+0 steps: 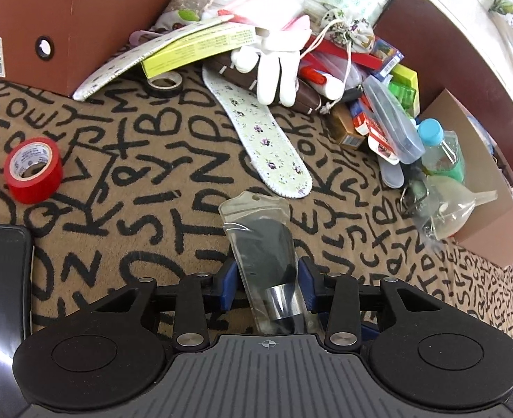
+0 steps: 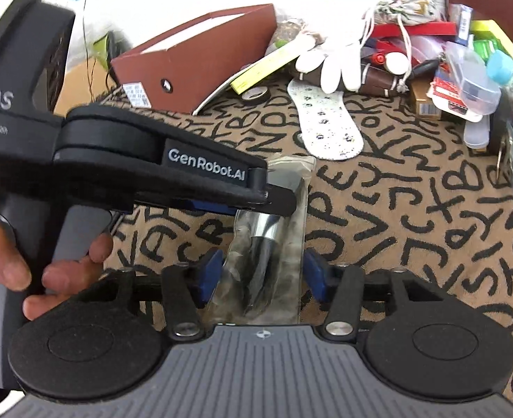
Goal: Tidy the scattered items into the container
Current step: 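Close the left gripper on the bag while the right gripper grips the brush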
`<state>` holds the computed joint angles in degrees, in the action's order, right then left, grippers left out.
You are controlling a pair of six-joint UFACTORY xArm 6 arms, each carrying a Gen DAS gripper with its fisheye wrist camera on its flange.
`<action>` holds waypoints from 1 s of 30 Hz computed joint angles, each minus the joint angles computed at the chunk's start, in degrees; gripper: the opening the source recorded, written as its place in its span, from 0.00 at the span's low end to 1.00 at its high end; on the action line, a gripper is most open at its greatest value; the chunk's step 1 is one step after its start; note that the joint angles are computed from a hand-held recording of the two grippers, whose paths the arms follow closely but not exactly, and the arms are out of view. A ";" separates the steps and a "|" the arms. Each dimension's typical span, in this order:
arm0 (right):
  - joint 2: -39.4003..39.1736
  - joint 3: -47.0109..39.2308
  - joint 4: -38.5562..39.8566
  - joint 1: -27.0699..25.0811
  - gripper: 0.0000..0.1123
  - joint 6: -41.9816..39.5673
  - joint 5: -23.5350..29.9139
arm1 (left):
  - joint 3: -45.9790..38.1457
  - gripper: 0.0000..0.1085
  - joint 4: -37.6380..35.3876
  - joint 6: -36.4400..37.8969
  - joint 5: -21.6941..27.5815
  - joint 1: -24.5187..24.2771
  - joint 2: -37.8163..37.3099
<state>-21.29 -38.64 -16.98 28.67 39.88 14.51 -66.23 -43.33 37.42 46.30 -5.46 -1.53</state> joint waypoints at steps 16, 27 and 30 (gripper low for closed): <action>2.03 -0.46 0.42 -0.41 0.41 0.30 -2.85 | -2.11 0.39 -0.33 2.84 1.80 0.53 1.81; -1.62 1.98 2.84 -0.82 0.35 1.04 -3.38 | 0.81 0.36 2.72 2.03 -1.11 -2.45 -2.01; -5.58 4.04 0.81 -2.07 0.34 3.38 -3.01 | 0.73 0.36 0.99 2.48 0.07 -3.51 -3.39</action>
<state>-26.87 -34.60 -16.17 26.61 43.27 11.50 -65.49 -42.34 39.90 46.36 -8.96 -4.92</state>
